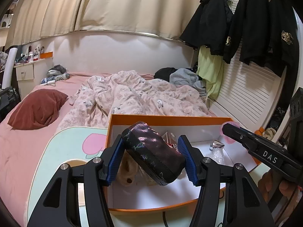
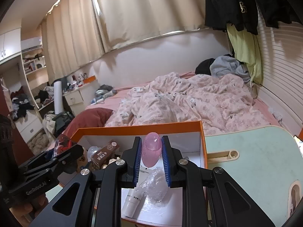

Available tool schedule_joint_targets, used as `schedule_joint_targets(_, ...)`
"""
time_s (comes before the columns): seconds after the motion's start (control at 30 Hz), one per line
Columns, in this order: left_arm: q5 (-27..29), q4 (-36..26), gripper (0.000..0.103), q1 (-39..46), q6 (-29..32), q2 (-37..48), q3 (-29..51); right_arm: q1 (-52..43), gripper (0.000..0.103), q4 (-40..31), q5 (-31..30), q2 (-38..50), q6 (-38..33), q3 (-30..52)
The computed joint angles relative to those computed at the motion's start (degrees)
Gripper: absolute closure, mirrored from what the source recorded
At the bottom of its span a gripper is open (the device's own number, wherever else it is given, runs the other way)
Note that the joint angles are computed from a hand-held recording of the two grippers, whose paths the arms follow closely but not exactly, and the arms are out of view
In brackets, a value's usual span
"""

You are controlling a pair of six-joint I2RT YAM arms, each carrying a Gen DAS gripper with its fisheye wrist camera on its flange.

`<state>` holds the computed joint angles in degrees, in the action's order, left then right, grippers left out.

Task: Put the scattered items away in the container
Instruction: 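Lower the dark pouch into the box with the left gripper while the right lowers the pink case in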

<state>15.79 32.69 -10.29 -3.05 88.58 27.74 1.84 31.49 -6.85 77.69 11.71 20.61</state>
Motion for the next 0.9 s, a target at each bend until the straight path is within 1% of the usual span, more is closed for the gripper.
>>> schedule_joint_targets(0.37,0.2,-0.4,0.045,0.0,-0.1,0.7,0.7,0.3,0.083,0.1,0.4,0.1,-0.1,0.0)
schedule_joint_targets(0.57,0.4,-0.4,0.045,0.1,0.0,0.8,0.7,0.1,0.083,0.2,0.0,0.2,0.0,0.1)
schedule_joint_targets(0.67,0.4,-0.1,0.045,0.1,-0.1,0.8,0.6,-0.4,0.083,1.3,-0.9,0.9,0.3,-0.1)
schedule_joint_targets(0.9,-0.9,-1.1,0.045,-2.3,0.7,1.5,2.1,-0.3,0.083,1.1,-1.2,1.1,0.0,0.0)
